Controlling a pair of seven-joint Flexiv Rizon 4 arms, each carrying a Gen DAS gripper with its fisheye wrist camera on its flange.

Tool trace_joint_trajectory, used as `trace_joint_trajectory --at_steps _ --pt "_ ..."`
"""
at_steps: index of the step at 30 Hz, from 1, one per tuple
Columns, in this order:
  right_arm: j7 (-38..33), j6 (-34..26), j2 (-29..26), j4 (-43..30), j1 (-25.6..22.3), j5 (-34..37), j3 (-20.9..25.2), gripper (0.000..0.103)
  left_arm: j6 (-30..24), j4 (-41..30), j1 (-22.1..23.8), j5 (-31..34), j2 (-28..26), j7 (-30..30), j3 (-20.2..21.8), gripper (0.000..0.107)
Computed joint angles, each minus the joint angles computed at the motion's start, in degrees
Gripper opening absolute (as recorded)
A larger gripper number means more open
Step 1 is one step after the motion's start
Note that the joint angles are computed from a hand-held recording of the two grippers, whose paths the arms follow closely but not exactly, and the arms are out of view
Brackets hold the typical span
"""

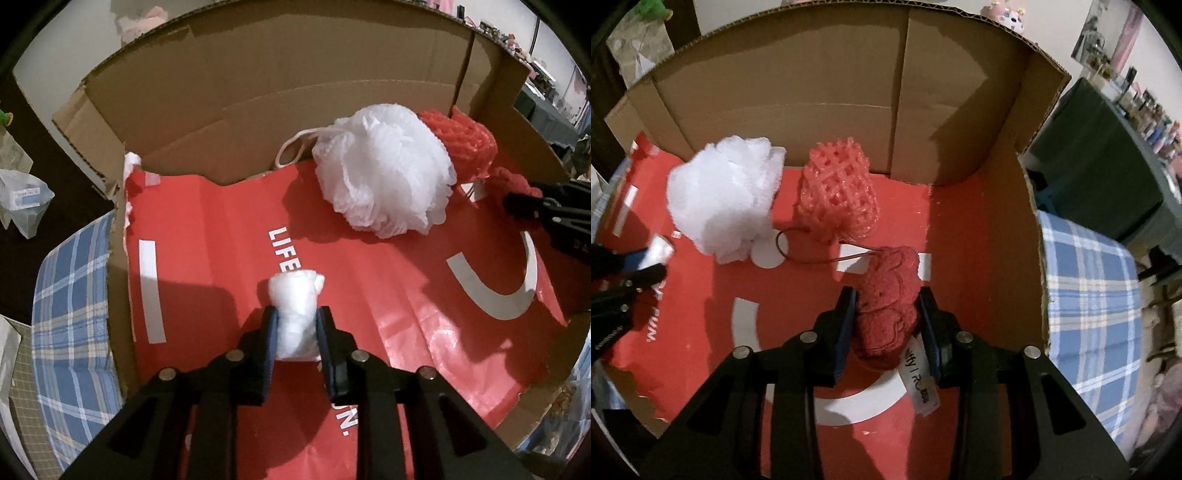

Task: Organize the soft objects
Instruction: 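Lower the red ball into the box and open the right tool while the left tool releases the sock, then withdraw both tools from the box back toward the table items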

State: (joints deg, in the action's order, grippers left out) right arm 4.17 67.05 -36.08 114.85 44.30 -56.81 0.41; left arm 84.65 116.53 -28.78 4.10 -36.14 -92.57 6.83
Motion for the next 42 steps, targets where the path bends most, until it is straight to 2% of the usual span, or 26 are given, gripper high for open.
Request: trace_joint_trajectory --at_steps 4,8,11,13,17,21,23,27,32,34,37,40,42 --pt "-1.84 -2.09 -0.19 -0.36 0.38 0.66 0.67 0.035 0.61 0.16 -0.6 0.27 -0.13 -0.83 0.76 0.038" --pt "-2.27 -3.15 -0.12 -0.34 0.85 -0.17 0.88 0.044 0.38 -0.86 -0.4 -0.07 -0.86 -0.83 0.53 0.046" --pt "-2.18 -5.51 -0.12 -1.24 1.82 -0.73 1.21 0.049 0.45 -1.5 -1.72 0.61 -1.31 -1.29 1.94 0.049" --pt "-1.46 -6.59 0.09 -1.37 2.35 -1.61 1.18 0.056 0.44 -1.67 -2.75 1.12 -1.3 -1.82 2.94 0.052" --pt "0.99 -7.39 1.44 -0.8 2.7 -3.72 2.06 0.058 1.56 -0.78 -2.53 1.45 -0.26 -1.79 2.27 0.059" --pt "1.6 -9.31 3.93 0.19 2.59 -5.08 3.16 0.058 4.88 1.5 -5.28 1.86 2.14 -4.02 4.33 0.079" --pt "3.65 -9.86 5.29 0.99 2.66 -7.44 3.24 0.059 7.73 3.55 -5.57 1.75 3.77 -4.41 4.29 0.08" --pt "10.65 -9.71 8.94 3.85 1.94 -14.45 4.07 0.067 12.75 8.08 -6.96 0.37 7.33 -4.52 4.77 0.086" --pt "18.73 -12.55 15.33 7.57 0.61 -22.05 7.64 0.069 24.81 15.48 -15.18 -3.12 11.41 -6.0 11.39 0.099" --pt "22.2 -13.29 18.04 9.16 -0.16 -24.94 9.47 0.076 30.11 19.06 -18.12 -5.92 13.37 -6.31 12.87 0.103" --pt "26.16 -18.98 21.93 11.13 0.69 -27.88 13.06 0.078 37.66 23.41 -19.56 -8.57 15.44 -6.09 12.73 0.103" --pt "27.83 -27.18 25.18 12.68 3.16 -27.97 16.9 0.08 45.13 28.7 -25.77 -16.75 17.3 -3.0 13.35 0.103" --pt "29.61 -31.9 26.76 13.63 5.07 -28.51 19.17 0.091 50.25 31.58 -29.46 -21.94 17.95 -0.99 12.73 0.103"
